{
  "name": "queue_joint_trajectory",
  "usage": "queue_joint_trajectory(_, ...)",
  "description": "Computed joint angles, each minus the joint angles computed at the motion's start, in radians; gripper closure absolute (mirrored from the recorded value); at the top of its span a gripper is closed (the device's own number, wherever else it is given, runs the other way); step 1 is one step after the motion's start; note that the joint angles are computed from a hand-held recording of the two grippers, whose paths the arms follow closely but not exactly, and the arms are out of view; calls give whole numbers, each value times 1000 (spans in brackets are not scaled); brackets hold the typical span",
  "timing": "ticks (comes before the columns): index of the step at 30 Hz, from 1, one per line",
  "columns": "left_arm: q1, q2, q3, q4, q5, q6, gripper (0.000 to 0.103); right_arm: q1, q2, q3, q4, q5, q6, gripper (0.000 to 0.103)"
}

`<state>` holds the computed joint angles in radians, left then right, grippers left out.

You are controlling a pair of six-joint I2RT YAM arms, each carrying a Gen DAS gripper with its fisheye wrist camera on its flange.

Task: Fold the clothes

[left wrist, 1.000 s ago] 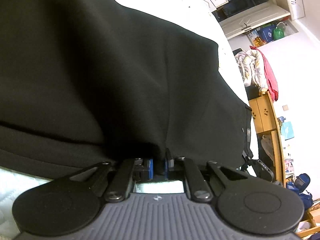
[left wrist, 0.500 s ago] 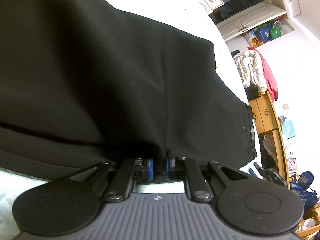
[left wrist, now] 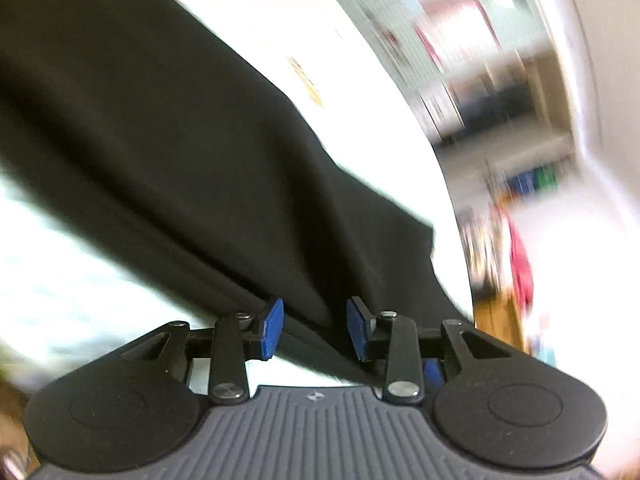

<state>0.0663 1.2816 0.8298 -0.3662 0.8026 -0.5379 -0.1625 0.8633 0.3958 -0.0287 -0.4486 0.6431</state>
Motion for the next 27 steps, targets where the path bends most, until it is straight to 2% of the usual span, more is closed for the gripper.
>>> queue_joint_trajectory(2, 115, -31, -22, -10, 22, -12, 66, 89, 43, 27, 3, 60, -64, 69)
queue_joint_trajectory(4, 214, -52, -36, -9, 44, -20, 65, 210, 49, 59, -26, 182, -175, 68)
queue_joint_trajectory(6, 286, -58, -49, 10, 46, -29, 63, 369, 64, 94, -43, 346, -302, 63)
queue_joint_trajectory(9, 347, -29, -55, 36, 56, -53, 61, 584, 102, 139, -47, 564, -495, 56)
queue_joint_trajectory(13, 362, 14, -49, 71, 90, -56, 59, 772, 244, 214, 8, 752, -706, 55)
queue_joint_trajectory(16, 338, 49, -26, 73, 81, -35, 56, 831, 352, 280, 31, 838, -814, 55)
queue_joint_trajectory(19, 347, 99, -4, 43, 96, -46, 55, 847, 436, 334, 8, 881, -921, 55)
queue_joint_trajectory(24, 342, 137, 13, 15, 116, -13, 49, 848, 513, 382, -40, 908, -1063, 55)
queue_joint_trajectory(27, 336, 149, 24, 8, 139, -15, 49, 865, 552, 394, -15, 941, -1158, 55)
